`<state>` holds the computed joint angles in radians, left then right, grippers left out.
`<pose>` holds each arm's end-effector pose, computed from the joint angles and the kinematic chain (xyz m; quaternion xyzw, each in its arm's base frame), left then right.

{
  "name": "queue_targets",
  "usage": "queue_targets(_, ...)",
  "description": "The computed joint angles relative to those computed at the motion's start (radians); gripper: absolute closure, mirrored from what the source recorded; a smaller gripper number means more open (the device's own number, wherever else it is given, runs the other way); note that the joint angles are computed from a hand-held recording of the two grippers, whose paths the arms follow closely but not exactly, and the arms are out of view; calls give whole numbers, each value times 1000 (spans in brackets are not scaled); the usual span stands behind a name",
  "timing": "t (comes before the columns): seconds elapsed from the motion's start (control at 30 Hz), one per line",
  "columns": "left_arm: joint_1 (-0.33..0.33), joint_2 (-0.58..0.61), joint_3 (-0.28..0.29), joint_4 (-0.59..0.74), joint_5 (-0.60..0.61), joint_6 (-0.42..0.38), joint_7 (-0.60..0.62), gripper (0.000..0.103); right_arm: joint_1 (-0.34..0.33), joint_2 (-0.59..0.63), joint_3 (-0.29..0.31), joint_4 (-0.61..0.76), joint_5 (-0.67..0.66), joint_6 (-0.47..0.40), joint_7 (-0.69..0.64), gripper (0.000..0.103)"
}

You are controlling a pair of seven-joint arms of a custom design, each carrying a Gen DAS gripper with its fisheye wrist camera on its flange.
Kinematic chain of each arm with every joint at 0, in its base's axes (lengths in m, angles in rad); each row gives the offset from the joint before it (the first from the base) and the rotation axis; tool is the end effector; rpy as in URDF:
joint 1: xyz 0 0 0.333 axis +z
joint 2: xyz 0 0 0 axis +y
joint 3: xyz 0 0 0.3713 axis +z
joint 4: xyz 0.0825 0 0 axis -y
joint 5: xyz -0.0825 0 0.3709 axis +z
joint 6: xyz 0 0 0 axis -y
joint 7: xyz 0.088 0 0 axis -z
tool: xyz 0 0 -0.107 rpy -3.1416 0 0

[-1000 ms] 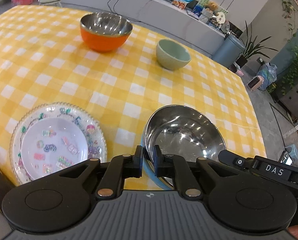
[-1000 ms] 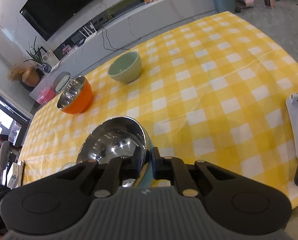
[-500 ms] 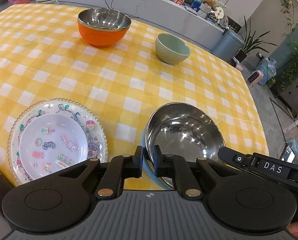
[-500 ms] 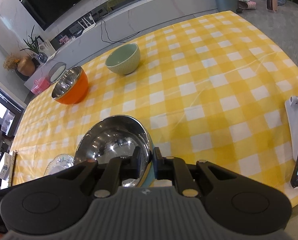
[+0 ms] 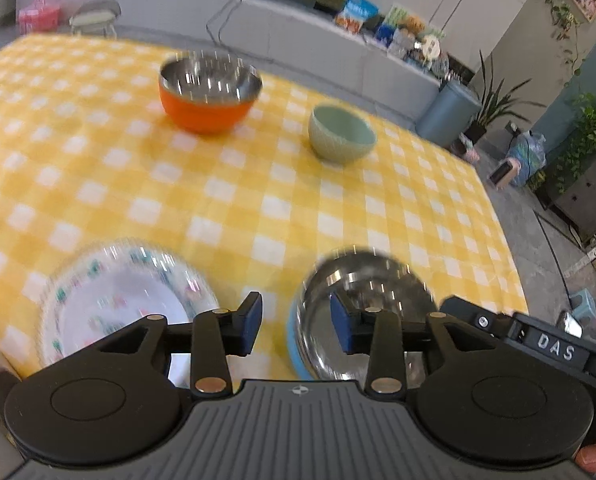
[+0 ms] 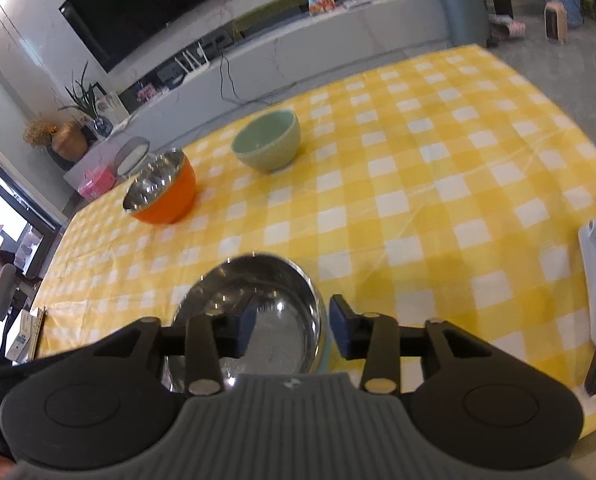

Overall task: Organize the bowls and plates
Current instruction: 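Lift the blue bowl with both grippers and carry it toward the orange bowl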

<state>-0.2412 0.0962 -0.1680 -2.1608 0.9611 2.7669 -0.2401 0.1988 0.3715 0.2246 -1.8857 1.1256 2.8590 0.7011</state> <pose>0.5139 -0.2584 0.4602 -0.8258 0.4426 -0.3000 0.1793 0.6313 0.2119 0.4167 -0.7194 0.5648 -0.0276 0.4033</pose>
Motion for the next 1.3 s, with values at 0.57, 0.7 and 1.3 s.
queue_targets(0.57,89,-25,34,16,180,51,-4,49,64,77,22,149,276,155,-259,51)
queue_targets(0.7,113,-11,48,30,163,71,52,49,104,109,7,186,113,180,-140,48)
queue_targets(1.3,209,122,132,156,-197,100,535,47,254,468,-139,797,-572,-254,620,48)
